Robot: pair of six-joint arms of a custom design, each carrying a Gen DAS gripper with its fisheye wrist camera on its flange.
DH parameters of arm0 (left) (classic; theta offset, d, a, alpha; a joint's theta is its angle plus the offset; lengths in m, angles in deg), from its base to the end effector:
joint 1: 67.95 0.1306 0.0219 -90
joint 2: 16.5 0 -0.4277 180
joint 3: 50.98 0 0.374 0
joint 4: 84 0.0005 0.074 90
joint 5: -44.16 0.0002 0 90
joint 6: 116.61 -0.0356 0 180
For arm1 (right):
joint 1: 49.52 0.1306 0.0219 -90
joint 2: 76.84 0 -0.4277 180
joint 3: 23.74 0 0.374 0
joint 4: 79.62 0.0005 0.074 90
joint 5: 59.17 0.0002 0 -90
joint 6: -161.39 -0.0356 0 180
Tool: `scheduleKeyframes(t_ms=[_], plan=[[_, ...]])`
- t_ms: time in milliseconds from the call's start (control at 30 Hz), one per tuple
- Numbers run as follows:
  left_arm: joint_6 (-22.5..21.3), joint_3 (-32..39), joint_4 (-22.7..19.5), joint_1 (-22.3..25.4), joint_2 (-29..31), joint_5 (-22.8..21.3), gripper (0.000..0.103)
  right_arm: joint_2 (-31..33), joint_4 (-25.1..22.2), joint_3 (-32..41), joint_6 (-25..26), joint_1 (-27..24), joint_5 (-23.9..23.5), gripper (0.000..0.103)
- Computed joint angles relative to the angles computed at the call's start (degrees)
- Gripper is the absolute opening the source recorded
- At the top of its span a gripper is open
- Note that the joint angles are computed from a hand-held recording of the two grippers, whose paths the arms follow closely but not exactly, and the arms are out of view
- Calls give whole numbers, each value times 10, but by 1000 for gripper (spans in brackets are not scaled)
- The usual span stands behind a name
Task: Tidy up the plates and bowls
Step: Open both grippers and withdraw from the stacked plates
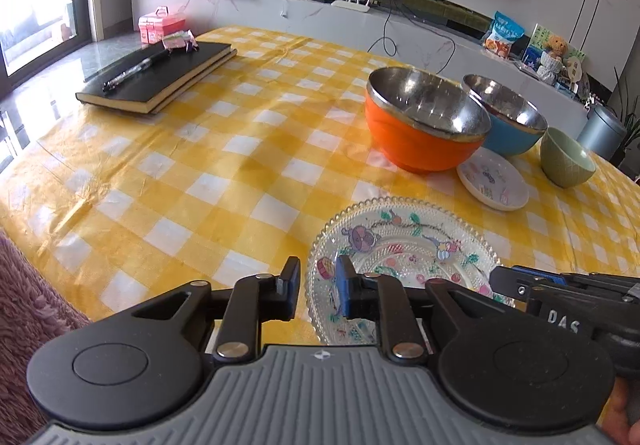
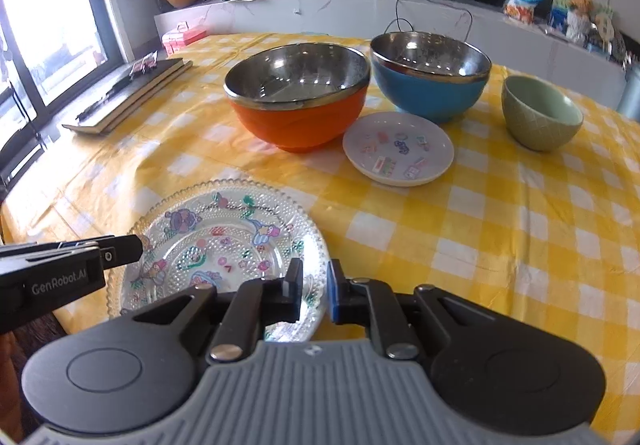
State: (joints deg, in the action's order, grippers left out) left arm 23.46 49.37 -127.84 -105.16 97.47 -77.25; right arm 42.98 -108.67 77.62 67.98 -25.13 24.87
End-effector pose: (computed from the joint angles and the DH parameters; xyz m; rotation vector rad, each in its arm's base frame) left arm 0.5008 -0.3576 0.3452 -0.4579 2.3293 0.0049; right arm 0.6026 0.2767 0.3024 -0.4894 2.3737 0.3488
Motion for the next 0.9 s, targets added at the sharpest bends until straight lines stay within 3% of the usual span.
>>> scheduleKeyframes(t_ms=[133, 233, 733, 900], plan=[[-5, 10, -1, -2, 1, -8, 29, -9, 5, -2, -25, -12, -15, 23], [-17, 23, 1, -6, 4, -7, 31, -15, 9, -2, -40, -21, -19, 25], [-94, 139, 36, -10, 70, 42, 33, -13, 20, 9, -155, -89, -24, 28], [-86, 199, 15, 0, 113, 65, 33, 8, 14, 35, -173, -97, -31, 28]])
